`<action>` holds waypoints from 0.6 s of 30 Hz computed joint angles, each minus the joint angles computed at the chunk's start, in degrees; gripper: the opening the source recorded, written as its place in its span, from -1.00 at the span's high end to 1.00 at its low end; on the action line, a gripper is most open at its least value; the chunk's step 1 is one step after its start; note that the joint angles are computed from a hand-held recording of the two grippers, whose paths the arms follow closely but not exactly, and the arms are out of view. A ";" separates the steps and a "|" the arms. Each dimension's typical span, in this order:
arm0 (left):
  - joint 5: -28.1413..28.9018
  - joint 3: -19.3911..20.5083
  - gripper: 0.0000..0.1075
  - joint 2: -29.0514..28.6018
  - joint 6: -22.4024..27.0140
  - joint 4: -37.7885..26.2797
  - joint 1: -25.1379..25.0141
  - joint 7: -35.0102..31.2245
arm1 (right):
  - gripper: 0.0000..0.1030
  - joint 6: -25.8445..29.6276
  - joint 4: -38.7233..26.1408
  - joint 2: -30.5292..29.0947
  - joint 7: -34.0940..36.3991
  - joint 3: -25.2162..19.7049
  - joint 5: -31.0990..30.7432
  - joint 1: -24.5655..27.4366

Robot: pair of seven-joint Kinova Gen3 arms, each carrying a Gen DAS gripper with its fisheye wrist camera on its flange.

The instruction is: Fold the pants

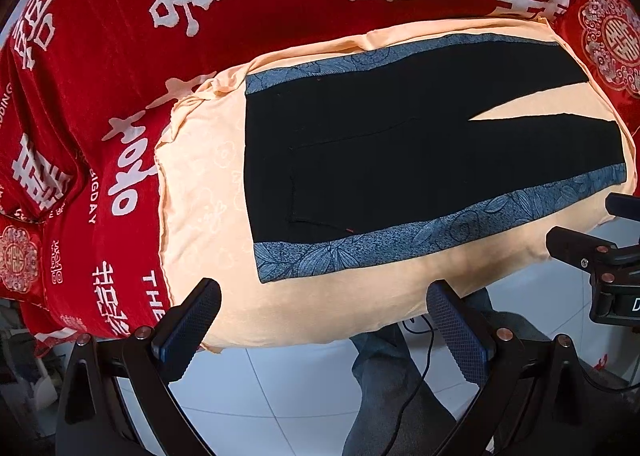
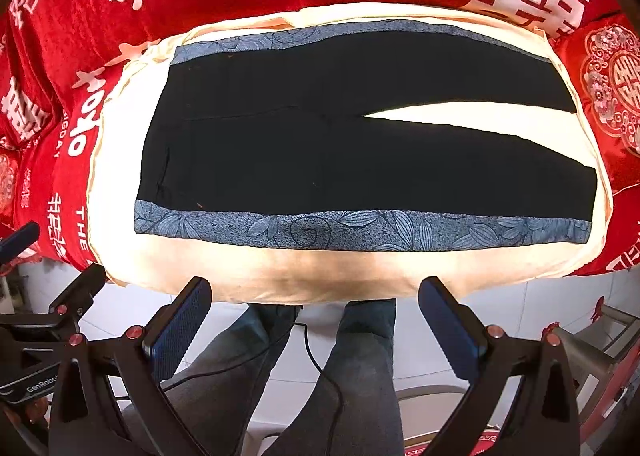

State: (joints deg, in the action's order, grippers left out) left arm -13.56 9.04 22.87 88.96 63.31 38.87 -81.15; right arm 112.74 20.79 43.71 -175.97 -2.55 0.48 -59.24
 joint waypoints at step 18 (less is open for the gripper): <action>-1.57 -0.28 -0.92 1.98 2.26 -2.67 3.39 3.33 | -1.00 -6.58 11.49 -5.61 0.43 -1.47 0.68 1.23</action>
